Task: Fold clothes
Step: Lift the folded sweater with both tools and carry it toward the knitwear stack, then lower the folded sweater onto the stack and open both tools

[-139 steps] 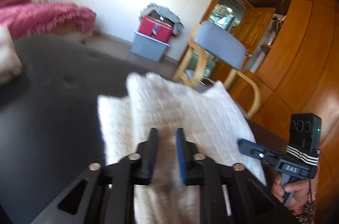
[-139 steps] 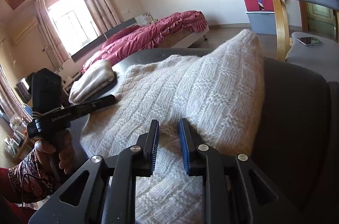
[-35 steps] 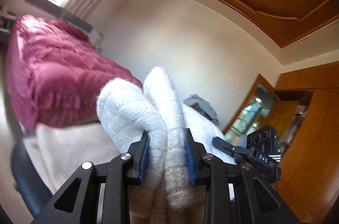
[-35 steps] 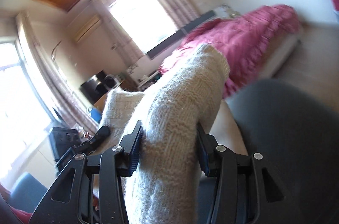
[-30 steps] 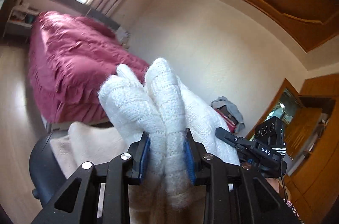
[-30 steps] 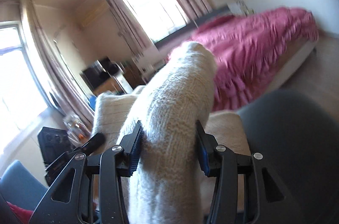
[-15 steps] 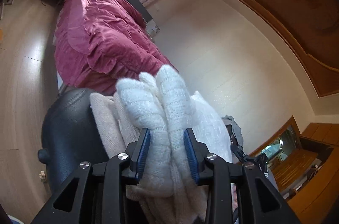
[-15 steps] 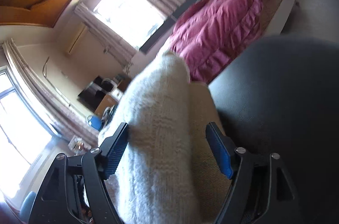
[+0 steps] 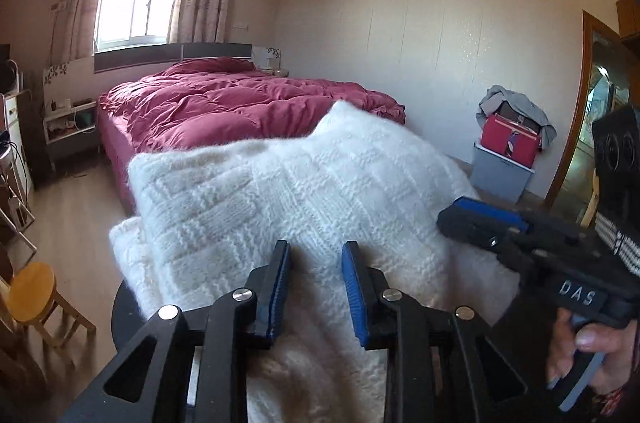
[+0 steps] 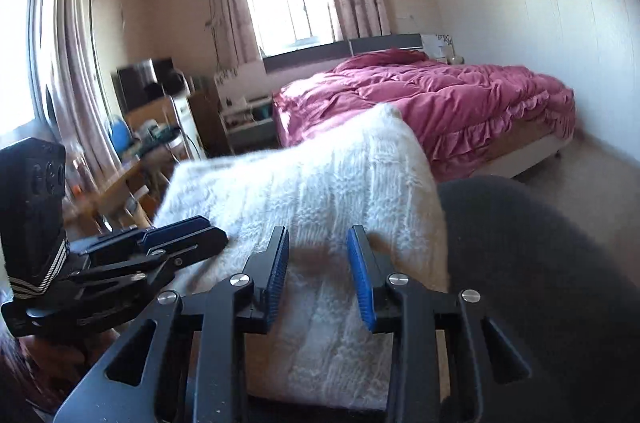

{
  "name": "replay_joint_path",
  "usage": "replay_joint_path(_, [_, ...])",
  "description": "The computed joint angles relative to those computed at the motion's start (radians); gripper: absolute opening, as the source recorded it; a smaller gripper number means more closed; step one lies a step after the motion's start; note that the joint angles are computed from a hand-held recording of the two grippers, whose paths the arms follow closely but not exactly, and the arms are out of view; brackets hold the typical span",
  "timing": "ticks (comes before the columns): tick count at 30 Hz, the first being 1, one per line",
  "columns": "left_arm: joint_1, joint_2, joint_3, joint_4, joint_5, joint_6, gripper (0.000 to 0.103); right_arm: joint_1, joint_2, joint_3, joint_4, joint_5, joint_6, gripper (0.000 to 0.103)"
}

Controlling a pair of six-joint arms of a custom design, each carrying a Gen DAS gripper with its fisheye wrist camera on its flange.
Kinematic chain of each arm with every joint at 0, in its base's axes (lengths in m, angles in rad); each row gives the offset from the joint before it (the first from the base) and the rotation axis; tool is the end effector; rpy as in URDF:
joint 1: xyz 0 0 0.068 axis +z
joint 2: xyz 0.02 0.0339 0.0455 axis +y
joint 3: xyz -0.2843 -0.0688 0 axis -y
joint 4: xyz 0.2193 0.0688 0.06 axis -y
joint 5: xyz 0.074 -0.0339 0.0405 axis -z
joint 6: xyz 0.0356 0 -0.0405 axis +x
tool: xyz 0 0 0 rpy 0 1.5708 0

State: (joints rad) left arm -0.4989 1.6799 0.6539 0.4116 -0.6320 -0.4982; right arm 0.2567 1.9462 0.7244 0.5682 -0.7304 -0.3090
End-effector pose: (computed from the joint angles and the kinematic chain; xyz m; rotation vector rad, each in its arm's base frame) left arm 0.2734 -0.1250 0.1804 -0.3427 2.0267 0.0797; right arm 0.3184 0.1081 0.1313 -0.9657 1.9038 0.7747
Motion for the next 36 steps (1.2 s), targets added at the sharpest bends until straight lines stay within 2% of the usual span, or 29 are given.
replay_joint_path(3, [-0.027, 0.027, -0.075, 0.116, -0.040, 0.076, 0.025, -0.004, -0.002, -0.033, -0.009, 0.059, -0.097, 0.027])
replay_joint_path(7, [0.009, 0.069, -0.081, 0.186, 0.001, 0.131, 0.025, -0.012, 0.029, -0.104, 0.104, 0.144, -0.192, 0.026])
replay_joint_path(10, [0.040, 0.102, -0.046, 0.184, 0.022, 0.162, 0.025, -0.037, 0.040, -0.105, 0.114, 0.112, -0.184, 0.026])
replay_joint_path(13, [-0.032, -0.037, -0.061, 0.063, 0.003, 0.011, 0.025, -0.106, 0.014, -0.098, 0.063, -0.036, -0.135, 0.029])
replay_joint_path(16, [-0.100, -0.140, -0.161, 0.149, -0.041, -0.170, 0.028, -0.187, -0.089, -0.136, -0.008, -0.181, -0.097, 0.032])
replay_joint_path(18, [-0.153, -0.121, -0.136, 0.141, -0.055, -0.149, 0.030, -0.207, -0.150, -0.161, -0.061, -0.227, -0.147, 0.032])
replay_joint_path(19, [-0.176, -0.102, -0.106, 0.113, -0.056, -0.129, 0.030, -0.203, -0.162, -0.168, -0.079, -0.220, -0.173, 0.032])
replay_joint_path(21, [-0.206, -0.012, 0.017, -0.052, -0.094, -0.093, 0.030, -0.164, -0.124, -0.159, -0.090, -0.146, -0.189, 0.032])
replay_joint_path(23, [-0.198, 0.084, 0.138, -0.256, -0.140, -0.138, 0.030, -0.125, -0.084, -0.148, -0.097, -0.072, -0.198, 0.032])
replay_joint_path(24, [-0.183, 0.104, 0.155, -0.291, -0.130, -0.161, 0.029, -0.108, -0.049, -0.134, -0.089, -0.033, -0.193, 0.030])
replay_joint_path(26, [-0.149, 0.095, 0.121, -0.246, -0.069, -0.182, 0.025, -0.095, 0.070, -0.074, -0.038, 0.037, -0.155, 0.025])
replay_joint_path(29, [-0.143, 0.087, 0.121, -0.244, -0.054, -0.207, 0.025, -0.126, 0.125, -0.006, -0.075, -0.030, -0.101, 0.022])
replay_joint_path(31, [-0.153, 0.071, 0.130, -0.271, -0.043, -0.272, 0.025, -0.120, 0.128, -0.014, -0.048, -0.022, -0.098, 0.022])
replay_joint_path(34, [-0.208, 0.015, 0.094, -0.243, -0.067, -0.469, 0.031, -0.152, 0.062, -0.041, -0.104, -0.091, -0.099, 0.030])
replay_joint_path(36, [-0.278, 0.001, 0.069, -0.214, -0.157, -0.618, 0.032, -0.198, -0.007, -0.084, -0.123, -0.140, -0.097, 0.057])
